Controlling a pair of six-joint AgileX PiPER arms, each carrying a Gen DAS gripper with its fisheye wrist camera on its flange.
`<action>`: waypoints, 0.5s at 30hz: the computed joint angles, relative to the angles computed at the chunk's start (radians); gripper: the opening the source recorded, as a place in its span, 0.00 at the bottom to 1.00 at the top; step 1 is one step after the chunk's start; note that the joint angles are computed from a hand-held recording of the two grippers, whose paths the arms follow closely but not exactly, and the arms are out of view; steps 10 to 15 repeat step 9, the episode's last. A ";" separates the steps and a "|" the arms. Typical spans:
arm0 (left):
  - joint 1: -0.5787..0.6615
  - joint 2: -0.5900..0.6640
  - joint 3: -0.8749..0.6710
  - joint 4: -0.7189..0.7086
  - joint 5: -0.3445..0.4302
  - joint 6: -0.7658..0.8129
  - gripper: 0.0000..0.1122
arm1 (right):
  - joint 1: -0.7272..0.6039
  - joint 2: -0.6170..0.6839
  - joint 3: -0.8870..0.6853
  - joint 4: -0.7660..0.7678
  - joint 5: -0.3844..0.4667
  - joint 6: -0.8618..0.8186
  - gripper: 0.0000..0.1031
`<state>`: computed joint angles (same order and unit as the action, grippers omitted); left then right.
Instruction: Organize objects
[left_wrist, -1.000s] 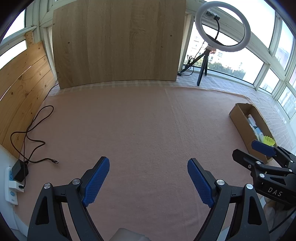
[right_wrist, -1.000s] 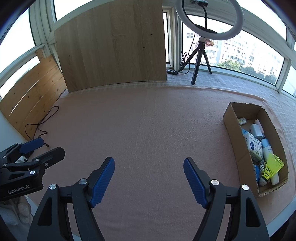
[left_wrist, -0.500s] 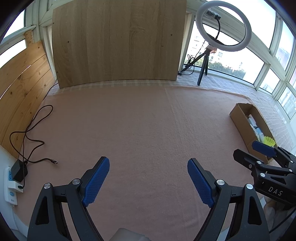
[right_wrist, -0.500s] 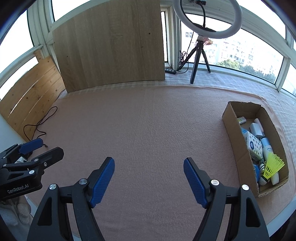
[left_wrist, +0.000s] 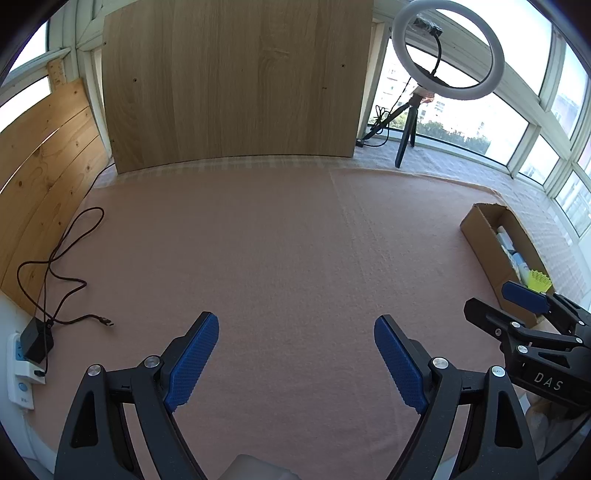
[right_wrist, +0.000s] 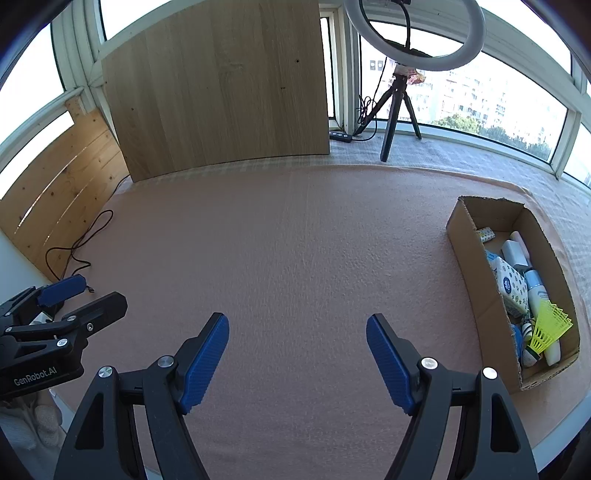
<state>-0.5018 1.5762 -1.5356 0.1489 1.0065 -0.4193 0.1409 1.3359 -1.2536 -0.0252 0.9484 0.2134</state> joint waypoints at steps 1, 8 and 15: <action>0.000 0.000 0.000 0.001 0.000 -0.001 0.79 | 0.001 0.001 0.000 -0.001 0.000 0.001 0.71; 0.019 -0.001 0.011 -0.023 -0.027 0.034 0.79 | 0.004 0.011 -0.005 -0.007 0.001 0.002 0.71; 0.022 0.003 0.010 -0.023 -0.026 0.036 0.79 | 0.004 0.014 -0.006 -0.007 0.000 0.000 0.71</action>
